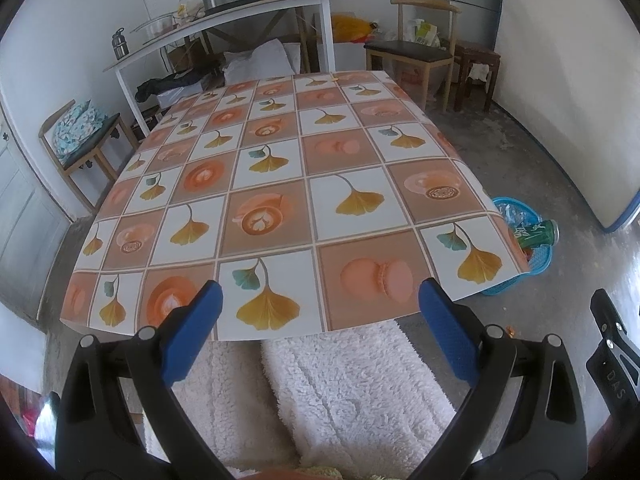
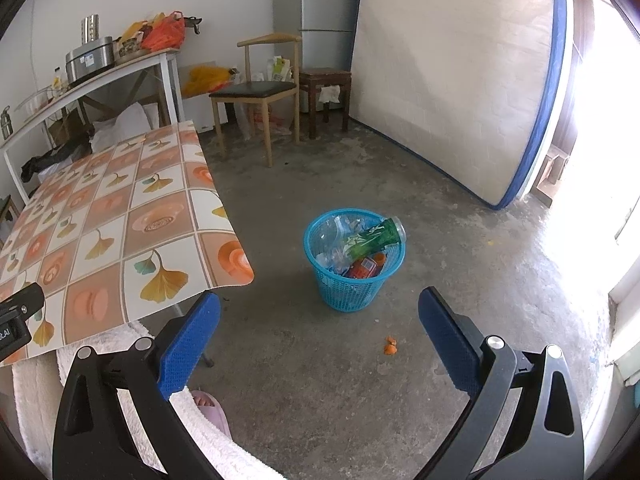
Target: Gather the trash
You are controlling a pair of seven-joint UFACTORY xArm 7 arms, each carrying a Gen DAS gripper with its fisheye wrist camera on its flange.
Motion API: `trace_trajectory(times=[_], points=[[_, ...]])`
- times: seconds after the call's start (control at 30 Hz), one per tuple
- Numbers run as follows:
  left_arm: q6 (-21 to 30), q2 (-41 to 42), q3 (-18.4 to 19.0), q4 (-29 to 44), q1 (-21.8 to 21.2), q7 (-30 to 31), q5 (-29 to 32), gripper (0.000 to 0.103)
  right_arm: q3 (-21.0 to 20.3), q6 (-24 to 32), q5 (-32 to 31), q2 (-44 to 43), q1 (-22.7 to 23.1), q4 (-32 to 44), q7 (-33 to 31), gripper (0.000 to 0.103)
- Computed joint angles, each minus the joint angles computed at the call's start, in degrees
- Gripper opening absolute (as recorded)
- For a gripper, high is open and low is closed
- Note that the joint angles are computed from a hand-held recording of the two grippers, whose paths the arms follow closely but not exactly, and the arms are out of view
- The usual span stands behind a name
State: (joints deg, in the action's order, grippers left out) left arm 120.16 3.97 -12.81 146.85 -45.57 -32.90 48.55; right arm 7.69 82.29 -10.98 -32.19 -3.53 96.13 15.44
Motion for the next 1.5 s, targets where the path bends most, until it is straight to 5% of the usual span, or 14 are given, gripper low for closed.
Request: trace_trajectory(times=[1.5], points=[[0.1, 0.5, 1.0, 0.8, -1.4, 0.3, 0.8, 0.094, 0.3, -1.1, -0.4, 0.8, 0.2, 1.1, -0.3, 0.097]])
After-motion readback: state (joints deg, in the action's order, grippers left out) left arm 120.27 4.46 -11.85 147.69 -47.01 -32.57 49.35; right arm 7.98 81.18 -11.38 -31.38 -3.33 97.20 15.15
